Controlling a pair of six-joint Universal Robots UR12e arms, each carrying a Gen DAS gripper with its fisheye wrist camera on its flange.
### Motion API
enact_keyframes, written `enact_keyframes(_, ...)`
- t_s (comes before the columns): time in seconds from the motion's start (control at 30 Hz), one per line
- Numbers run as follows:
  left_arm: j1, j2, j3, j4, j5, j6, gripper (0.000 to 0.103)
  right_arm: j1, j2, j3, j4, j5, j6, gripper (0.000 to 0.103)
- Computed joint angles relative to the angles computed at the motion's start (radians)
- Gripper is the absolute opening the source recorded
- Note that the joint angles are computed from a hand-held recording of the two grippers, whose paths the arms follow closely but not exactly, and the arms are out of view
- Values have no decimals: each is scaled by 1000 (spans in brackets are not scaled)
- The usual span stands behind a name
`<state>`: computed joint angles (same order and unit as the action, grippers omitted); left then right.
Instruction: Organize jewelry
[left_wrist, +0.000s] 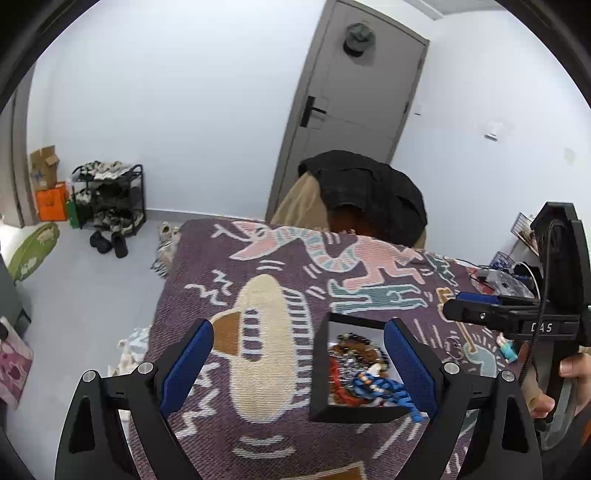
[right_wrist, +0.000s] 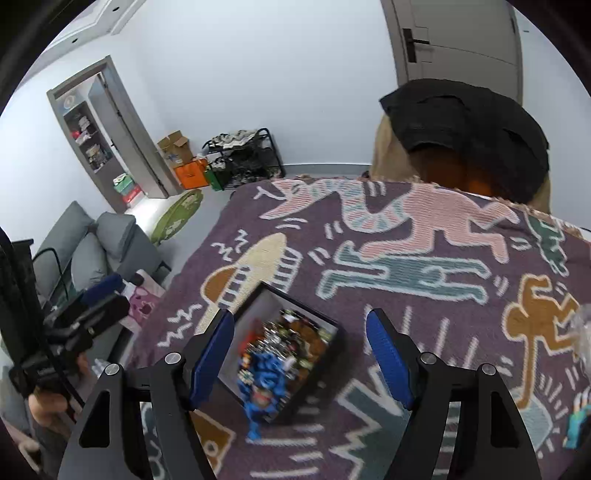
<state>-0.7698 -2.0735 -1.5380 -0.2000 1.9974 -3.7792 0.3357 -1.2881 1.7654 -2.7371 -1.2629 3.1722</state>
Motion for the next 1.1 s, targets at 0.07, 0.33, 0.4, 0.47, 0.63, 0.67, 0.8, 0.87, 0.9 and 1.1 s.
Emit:
enact_keyframes(0.07, -5, -8, 19, -15, -7, 17, 94, -15, -14, 20, -12, -2, 13, 74)
enact_keyframes(0.33, -23, -57, 124, -72, -34, 71, 94, -92, -68, 100, -65, -11, 77, 75)
enact_keyframes(0.4, -28, -73, 157, -94, -36, 82, 94, -108, -76, 117, -75, -25, 92, 75)
enact_keyframes(0.47, -33, -89, 191, -117, -50, 102, 94, -123, -82, 131, -78, -29, 106, 75)
enact_keyframes(0.63, -49, -137, 282, -172, -62, 161, 94, -154, -91, 164, -87, -54, 136, 75)
enact_keyframes(0.67, -52, -146, 299, -180, -66, 170, 94, -162, -92, 170, -86, -51, 142, 75)
enact_keyframes(0.8, -59, -180, 363, -231, -84, 181, 94, -189, -91, 189, -86, -39, 155, 75)
enact_keyframes(0.87, -62, -196, 393, -259, -89, 190, 94, -197, -89, 195, -86, -37, 156, 75)
enact_keyframes(0.9, -64, -206, 412, -275, -92, 198, 94, -202, -86, 198, -88, -35, 157, 75)
enact_keyframes(1.1, -71, -248, 489, -344, -94, 213, 94, -216, -58, 197, -81, -40, 157, 74)
